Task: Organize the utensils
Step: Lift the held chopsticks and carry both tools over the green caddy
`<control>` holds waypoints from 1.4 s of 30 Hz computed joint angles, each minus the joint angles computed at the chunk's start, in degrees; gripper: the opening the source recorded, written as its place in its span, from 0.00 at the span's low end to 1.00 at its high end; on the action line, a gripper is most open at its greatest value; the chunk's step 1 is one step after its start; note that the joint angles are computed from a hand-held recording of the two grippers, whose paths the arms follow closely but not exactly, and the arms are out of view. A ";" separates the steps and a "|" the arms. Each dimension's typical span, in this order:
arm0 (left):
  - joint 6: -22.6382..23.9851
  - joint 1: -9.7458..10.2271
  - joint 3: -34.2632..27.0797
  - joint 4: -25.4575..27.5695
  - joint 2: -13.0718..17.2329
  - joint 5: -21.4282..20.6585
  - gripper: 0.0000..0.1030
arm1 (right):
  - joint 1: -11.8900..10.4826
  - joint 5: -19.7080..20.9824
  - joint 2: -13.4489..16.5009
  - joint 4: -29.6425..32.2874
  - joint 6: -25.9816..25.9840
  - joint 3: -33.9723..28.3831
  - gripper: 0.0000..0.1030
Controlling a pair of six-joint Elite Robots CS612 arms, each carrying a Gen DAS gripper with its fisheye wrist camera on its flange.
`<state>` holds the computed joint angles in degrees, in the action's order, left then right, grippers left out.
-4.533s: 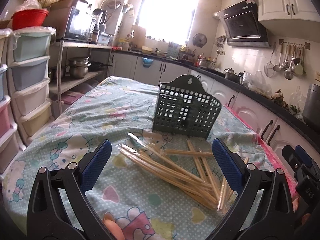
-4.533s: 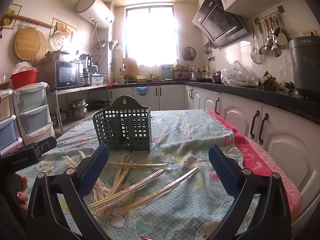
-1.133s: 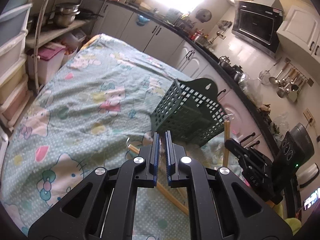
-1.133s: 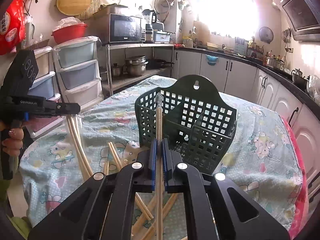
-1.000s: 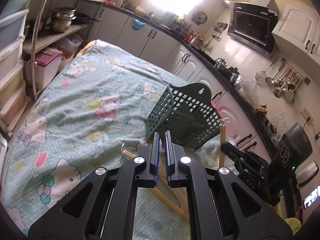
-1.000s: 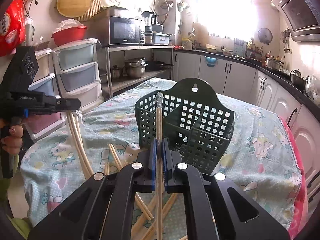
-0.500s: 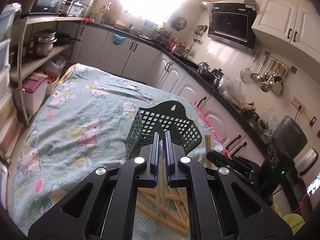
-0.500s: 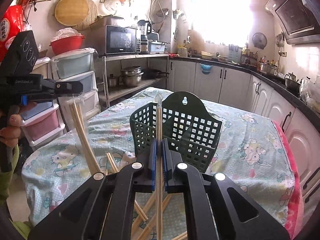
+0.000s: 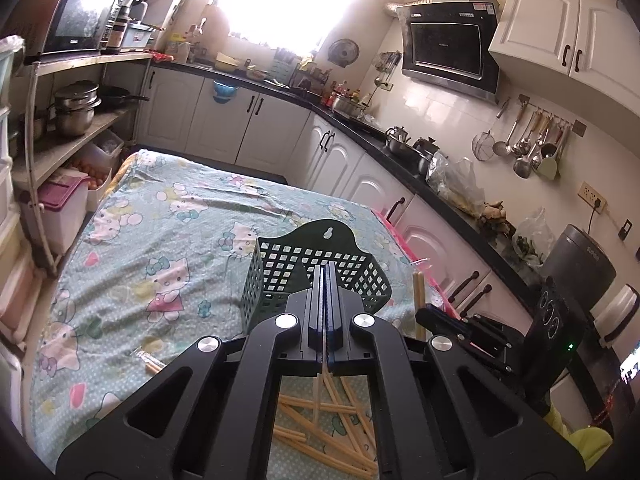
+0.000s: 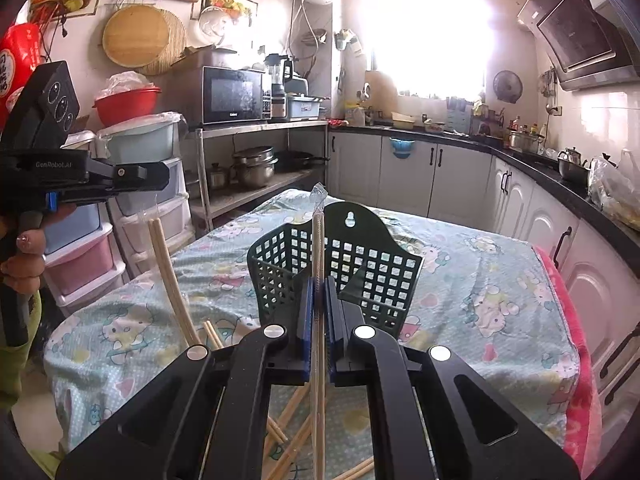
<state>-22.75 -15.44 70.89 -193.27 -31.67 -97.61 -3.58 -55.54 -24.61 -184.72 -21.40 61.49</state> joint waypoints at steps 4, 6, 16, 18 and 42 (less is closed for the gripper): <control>0.64 -0.16 -0.69 0.14 -0.06 -0.29 0.00 | -0.14 0.10 -0.12 -0.68 0.48 -0.11 0.06; 1.41 -0.26 -1.09 -0.09 -0.16 -0.24 0.00 | -0.16 0.01 -0.18 -1.35 0.75 -0.15 0.05; 5.18 -0.78 -4.52 -0.40 -0.42 -0.74 0.00 | -0.38 0.80 -0.38 -5.02 3.64 -1.78 0.06; 5.49 -0.82 -5.28 -0.46 -0.43 -0.67 0.00 | -0.39 0.96 -0.36 -5.53 4.43 -2.40 0.06; 9.69 -0.98 -23.51 10.41 5.83 2.66 0.00 | 0.17 2.44 12.68 -6.44 20.60 -30.93 0.06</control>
<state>-13.06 -16.42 47.37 -182.86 -25.83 -94.95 -3.40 -53.10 -11.94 -191.17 -0.80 30.56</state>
